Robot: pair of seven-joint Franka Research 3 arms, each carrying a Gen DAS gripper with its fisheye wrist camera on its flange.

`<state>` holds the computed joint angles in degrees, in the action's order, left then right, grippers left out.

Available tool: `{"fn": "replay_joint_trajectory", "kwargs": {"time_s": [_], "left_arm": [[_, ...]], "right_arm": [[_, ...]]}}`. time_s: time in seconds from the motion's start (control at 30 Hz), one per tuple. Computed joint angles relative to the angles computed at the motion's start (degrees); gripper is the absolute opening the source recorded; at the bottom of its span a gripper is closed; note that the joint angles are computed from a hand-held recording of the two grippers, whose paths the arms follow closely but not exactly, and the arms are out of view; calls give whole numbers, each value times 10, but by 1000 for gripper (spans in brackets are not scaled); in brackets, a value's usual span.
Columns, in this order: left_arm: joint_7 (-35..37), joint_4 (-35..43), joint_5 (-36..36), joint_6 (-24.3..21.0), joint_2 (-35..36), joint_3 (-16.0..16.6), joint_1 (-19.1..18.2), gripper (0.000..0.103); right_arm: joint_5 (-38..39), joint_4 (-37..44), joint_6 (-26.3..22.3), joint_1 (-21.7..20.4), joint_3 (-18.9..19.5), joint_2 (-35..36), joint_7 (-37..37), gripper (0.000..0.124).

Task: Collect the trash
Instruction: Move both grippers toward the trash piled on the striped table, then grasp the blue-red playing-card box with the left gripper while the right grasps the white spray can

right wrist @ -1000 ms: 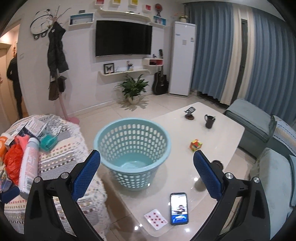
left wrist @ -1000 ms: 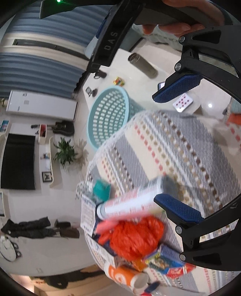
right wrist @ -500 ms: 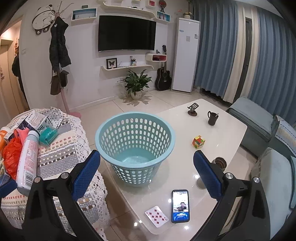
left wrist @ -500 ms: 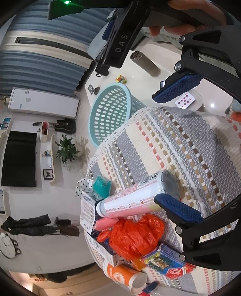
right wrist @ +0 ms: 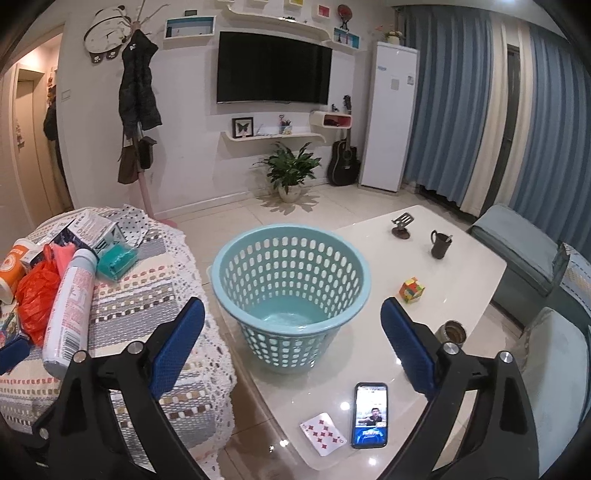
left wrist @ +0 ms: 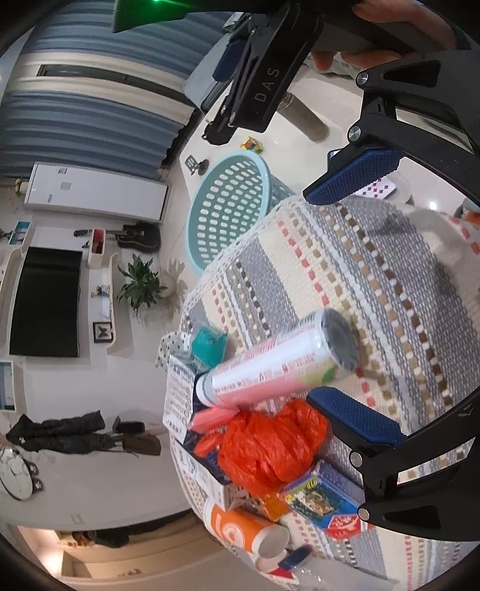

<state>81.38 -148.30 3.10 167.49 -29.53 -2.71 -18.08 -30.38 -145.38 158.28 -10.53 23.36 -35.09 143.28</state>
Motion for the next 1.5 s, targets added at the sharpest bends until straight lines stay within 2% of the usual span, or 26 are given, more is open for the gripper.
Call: {"fn": "replay_joint_trajectory", "kwargs": {"time_s": [0.1,0.47,0.53,0.67,0.73,0.8,0.87,0.93,0.97,1.03,1.1,1.13,1.23,1.33,1.4,1.5], "left_arm": [[-5,-8,5,3,-12,-2,13,95],[-11,-11,9,0,-19,8,30,95],[-11,-16,16,2,-26,10,42,95],[-13,-27,34,-2,-47,15,78,95],[-9,-31,47,-3,-56,21,102,95],[-13,-33,67,-7,-60,17,143,95],[-8,-30,77,-19,-59,24,159,95],[11,-29,72,-24,-54,47,155,95],[34,-26,57,-29,-50,73,136,95],[69,-18,27,-42,-43,104,113,95],[112,-7,-3,-50,-33,129,91,95],[129,1,-9,-58,-25,131,89,95],[195,26,-41,-77,5,147,67,95],[243,48,-81,-108,28,152,53,94],[258,53,-96,-119,35,138,60,92],[262,51,-102,-123,36,103,86,86]], "right_arm": [[13,6,9,16,-10,15,-11,87],[8,22,15,34,0,39,-22,80],[26,27,23,59,-17,53,-40,75],[68,52,36,108,-40,95,-87,55],[94,66,46,138,-54,120,-115,55],[127,81,57,174,-70,145,-150,55],[136,98,60,187,-66,164,-165,55],[134,115,58,195,-61,181,-170,55],[144,125,56,210,-67,191,-186,55],[152,138,51,225,-72,205,-199,56],[169,153,42,243,-83,217,-211,68],[180,157,39,251,-90,221,-219,75],[238,178,26,281,-117,245,-267,76],[273,203,-2,297,-129,273,-297,77],[323,217,-18,312,-142,292,-335,77],[342,236,-41,317,-148,313,-346,77]]}}
